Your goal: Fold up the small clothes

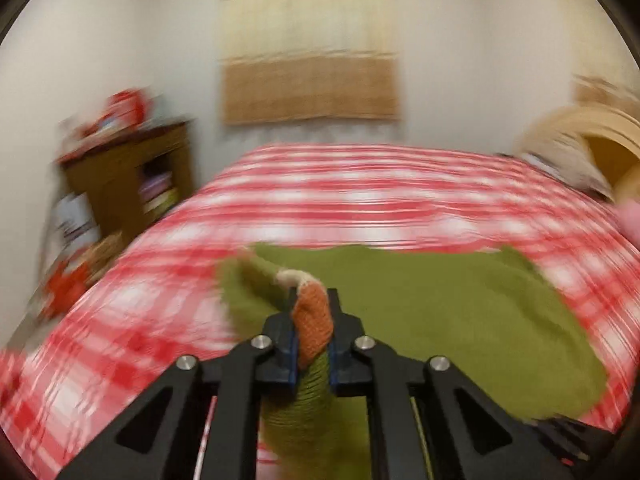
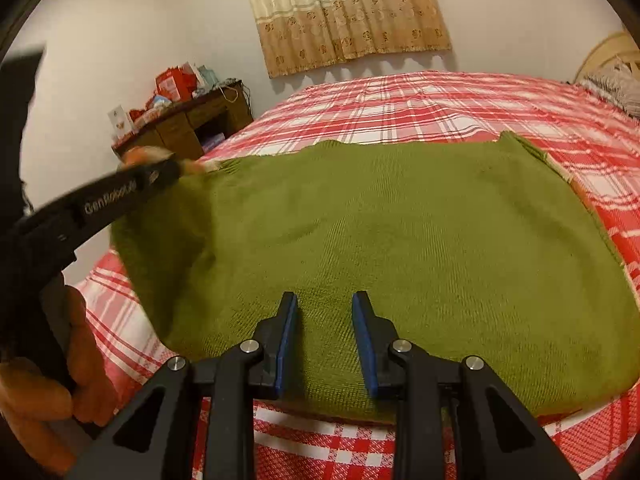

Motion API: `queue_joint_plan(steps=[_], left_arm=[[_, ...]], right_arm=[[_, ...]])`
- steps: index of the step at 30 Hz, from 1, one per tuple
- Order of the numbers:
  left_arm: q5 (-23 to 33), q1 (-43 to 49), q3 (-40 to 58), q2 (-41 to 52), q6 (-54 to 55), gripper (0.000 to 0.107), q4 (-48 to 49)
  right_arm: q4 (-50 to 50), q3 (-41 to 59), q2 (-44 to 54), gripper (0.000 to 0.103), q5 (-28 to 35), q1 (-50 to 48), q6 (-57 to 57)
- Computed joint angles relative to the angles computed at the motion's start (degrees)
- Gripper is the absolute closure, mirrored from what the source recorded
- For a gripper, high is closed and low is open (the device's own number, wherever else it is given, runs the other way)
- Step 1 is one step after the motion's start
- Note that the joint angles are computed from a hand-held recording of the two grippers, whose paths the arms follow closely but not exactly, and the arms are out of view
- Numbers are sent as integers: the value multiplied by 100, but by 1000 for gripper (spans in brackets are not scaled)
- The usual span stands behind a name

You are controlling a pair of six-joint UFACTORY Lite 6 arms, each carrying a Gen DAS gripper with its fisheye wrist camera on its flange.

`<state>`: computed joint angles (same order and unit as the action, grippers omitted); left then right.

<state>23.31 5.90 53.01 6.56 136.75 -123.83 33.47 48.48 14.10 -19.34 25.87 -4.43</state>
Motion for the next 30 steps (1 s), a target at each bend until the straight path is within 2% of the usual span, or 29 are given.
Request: queue_joint_plan(steps=[3, 6, 8, 10, 15, 17, 19, 22, 23, 24, 25, 26, 29, 30], left_arm=[[298, -234, -266, -49, -138, 97, 532], [548, -124, -17, 448, -1541, 96, 1777], [886, 125, 461, 1025, -2740, 96, 2704], [1100, 298, 714, 1235, -3391, 96, 3202], [1366, 694, 274, 893, -3098, 96, 2676], [1570, 1223, -9, 648, -3037, 96, 2378], [1747, 1829, 93, 782, -3452, 93, 2598], [1414, 2599, 233, 1017, -3810, 84, 2888], [1329, 2843, 331, 1148, -3958, 65, 3095], [1327, 2996, 401, 1252, -4053, 41, 3223], [1432, 3229, 479, 1374, -4095, 40, 3324], [1594, 3378, 425, 1396, -3935, 45, 3227], [1460, 3461, 246, 1202, -3696, 44, 3196], [1477, 3458, 138, 1116, -3617, 41, 3193]], right_arm=[[-836, -188, -96, 73, -148, -128, 973], [-1749, -296, -124, 73, -234, -312, 1975], [-1481, -189, -47, 73, -144, -276, 1679], [-1060, -75, 10, 73, -83, -204, 1230], [-2200, -170, -8, 73, -167, -433, 2364], [-2087, -183, -10, 73, -179, -400, 2264], [-2079, -185, -8, 73, -170, -422, 2224], [-2173, -187, 12, 73, -188, -459, 2286], [-2117, -187, 7, 73, -186, -438, 2245], [-2084, -185, 7, 73, -182, -433, 2210], [-2058, -187, 3, 73, -178, -429, 2182], [-2056, -179, 14, 73, -176, -441, 2164], [-1923, -158, 31, 73, -152, -430, 2010], [-1845, -147, 39, 73, -140, -413, 1936]])
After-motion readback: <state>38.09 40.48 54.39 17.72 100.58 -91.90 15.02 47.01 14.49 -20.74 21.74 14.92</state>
